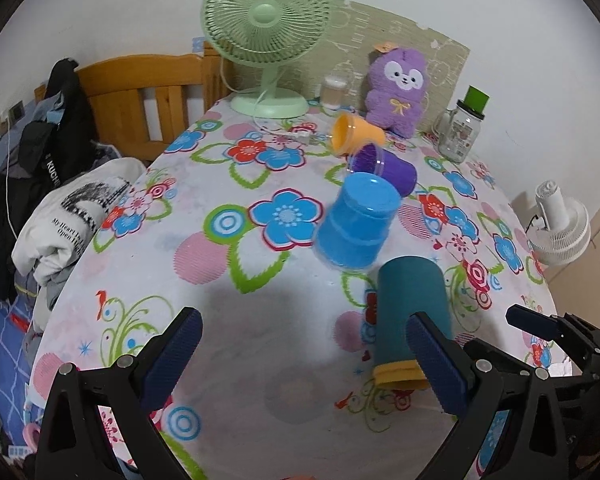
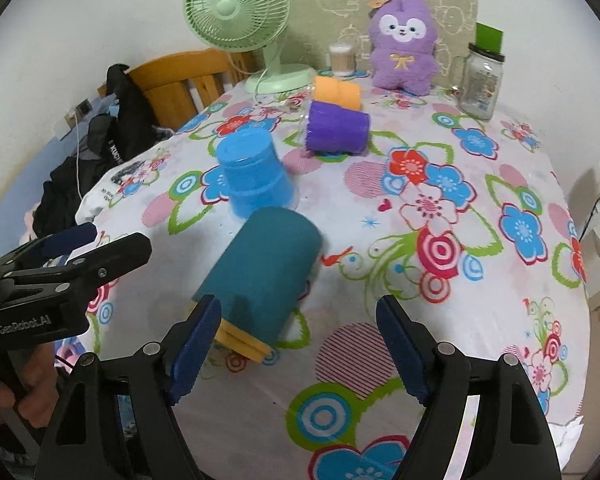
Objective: Flip cup upside down
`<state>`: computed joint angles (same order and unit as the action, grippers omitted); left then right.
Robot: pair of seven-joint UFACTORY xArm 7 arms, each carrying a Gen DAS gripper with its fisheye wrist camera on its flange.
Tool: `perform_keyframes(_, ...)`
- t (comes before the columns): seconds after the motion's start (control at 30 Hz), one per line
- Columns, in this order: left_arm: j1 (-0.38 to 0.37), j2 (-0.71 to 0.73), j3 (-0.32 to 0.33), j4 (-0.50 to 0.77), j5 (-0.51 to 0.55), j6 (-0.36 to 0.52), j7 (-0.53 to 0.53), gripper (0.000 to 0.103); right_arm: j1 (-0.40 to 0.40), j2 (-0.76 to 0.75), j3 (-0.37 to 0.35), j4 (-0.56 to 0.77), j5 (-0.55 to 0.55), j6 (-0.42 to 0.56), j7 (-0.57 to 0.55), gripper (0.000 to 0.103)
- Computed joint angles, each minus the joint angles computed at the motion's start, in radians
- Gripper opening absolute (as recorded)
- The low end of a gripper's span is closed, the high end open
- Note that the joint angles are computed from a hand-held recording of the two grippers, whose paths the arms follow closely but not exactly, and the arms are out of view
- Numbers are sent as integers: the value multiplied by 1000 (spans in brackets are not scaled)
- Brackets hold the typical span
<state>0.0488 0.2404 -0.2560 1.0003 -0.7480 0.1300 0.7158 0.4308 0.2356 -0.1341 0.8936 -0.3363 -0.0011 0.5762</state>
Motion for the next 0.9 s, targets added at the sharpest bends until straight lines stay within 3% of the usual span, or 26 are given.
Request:
perform_keyframes(0.13, -35, 6, 14, 8, 56, -3, -48, 103, 151, -28, -194, -35, -137, -21, 144, 82)
perform_keyframes(0.2, -52, 11, 18, 12, 93, -10, -79, 103, 173, -40, -236, -49, -195, -33, 199, 82)
perform_keyframes(0.33, -83, 24, 31, 27, 183, -13, -152, 103, 304, -62, -422, -69, -395, -46, 400, 83)
perform_keyframes(0.37, -100, 31, 44, 34, 220, -13, -183, 103, 305, -65, -432, -72, -421, -50, 426, 83)
perform_keyframes(0.5, -119, 46, 52, 47, 308, -14, -256, 103, 249, -77, -405, -87, -467, -54, 468, 85)
perform_keyframes(0.63, -140, 71, 68, 72, 403, 9, -324, 103, 150, -80, -313, -93, -462, -45, 452, 85)
perform_keyframes(0.77, -137, 125, 55, 151, 456, 112, -337, 103, 97, -80, -280, -96, -509, -54, 499, 85)
perform_keyframes(0.9, -168, 184, 82, 236, 522, 212, -368, 103, 9, -73, -199, -104, -484, -54, 480, 85)
